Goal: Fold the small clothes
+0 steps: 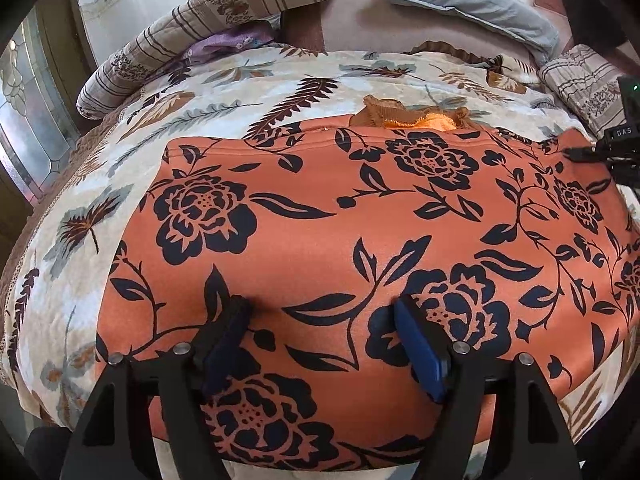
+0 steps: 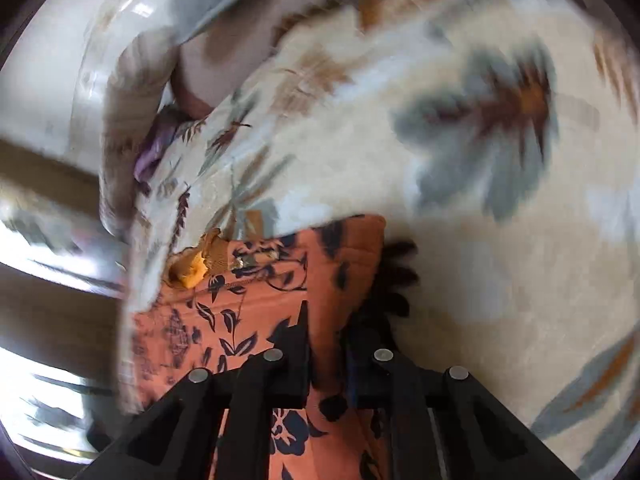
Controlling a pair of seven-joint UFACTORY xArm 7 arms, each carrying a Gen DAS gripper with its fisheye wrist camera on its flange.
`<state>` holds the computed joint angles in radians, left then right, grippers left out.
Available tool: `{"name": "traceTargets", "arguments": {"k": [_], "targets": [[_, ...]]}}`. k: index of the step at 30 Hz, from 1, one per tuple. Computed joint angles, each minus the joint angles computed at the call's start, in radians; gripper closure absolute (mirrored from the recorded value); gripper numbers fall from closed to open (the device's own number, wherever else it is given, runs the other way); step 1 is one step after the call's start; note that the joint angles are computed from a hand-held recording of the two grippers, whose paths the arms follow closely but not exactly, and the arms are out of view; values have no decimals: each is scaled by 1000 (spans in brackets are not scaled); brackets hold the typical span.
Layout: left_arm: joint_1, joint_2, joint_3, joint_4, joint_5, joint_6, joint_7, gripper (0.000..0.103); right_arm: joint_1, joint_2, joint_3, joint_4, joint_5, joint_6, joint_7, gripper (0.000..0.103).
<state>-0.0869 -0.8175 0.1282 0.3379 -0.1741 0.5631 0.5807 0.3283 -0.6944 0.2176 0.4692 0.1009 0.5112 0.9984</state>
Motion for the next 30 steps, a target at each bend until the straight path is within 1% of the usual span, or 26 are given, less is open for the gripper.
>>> {"name": "traceTargets", "arguments": {"k": [1,2,3,5,6,7,8,9,11,12,13,14,16,17,18,19,20,21,22,23,25,27,28,29,30], "targets": [[0,-1,-3,-5,-1,-10,-2,25,-40,9,31,15,-33,30,28,89],[0,-2,-8,-9,0,-16,-6,24,-73,24,56,25,-58,84,65,89],[0,-1,-12,-8,2,-18,-10,24,-84,31,59,12,-64,95,93,86],[-3,2,-5,-1,0,-6,-10,24,-98,3,85,-27,-75,46,175,77],[-5,3,0,1,-2,-2,-6,24,-107,-9,103,-18,-95,70,205,68],[-6,4,3,4,-2,2,-3,24,-111,-20,114,-3,-113,118,226,59],[-5,3,6,11,-4,15,-3,24,-123,-30,138,30,-141,196,257,39],[-6,6,12,24,-11,35,-5,25,-139,-54,178,65,-182,271,303,39],[-10,14,39,56,-35,83,-2,25,-130,-76,216,122,-238,349,334,39],[-5,13,55,77,-50,107,-4,25,-128,-73,239,153,-265,370,349,39],[4,9,62,88,-60,116,-4,25,-119,-85,280,183,-293,388,377,38],[13,1,76,101,-69,124,3,25,-100,-82,299,199,-304,371,390,35],[44,-9,109,123,-81,149,16,25,-63,-49,318,223,-304,315,410,35],[69,6,132,141,-82,173,17,25,-42,-38,333,225,-298,283,431,35],[94,30,133,149,-73,184,16,25,-23,-22,345,218,-293,237,452,33],[123,68,125,157,-45,193,4,28,-3,0,348,205,-286,186,465,33],[166,130,106,173,-15,213,-10,35,14,34,354,189,-275,141,482,33],[170,157,129,185,-28,225,10,38,18,69,360,186,-276,124,501,33],[182,145,124,194,-33,234,11,43,38,106,350,180,-256,122,514,33],[194,141,110,205,-33,249,0,45,64,130,331,162,-237,107,536,33],[164,137,129,254,-87,294,23,45,53,103,350,134,-287,72,588,31],[141,154,102,279,-106,241,43,44,75,99,326,121,-289,57,594,29],[131,170,91,291,-108,223,51,42,82,95,316,111,-290,47,599,29],[107,221,81,323,-110,214,69,40,90,89,309,103,-291,43,600,29],[83,300,76,372,-113,227,87,40,97,81,306,96,-292,41,601,29]]}}
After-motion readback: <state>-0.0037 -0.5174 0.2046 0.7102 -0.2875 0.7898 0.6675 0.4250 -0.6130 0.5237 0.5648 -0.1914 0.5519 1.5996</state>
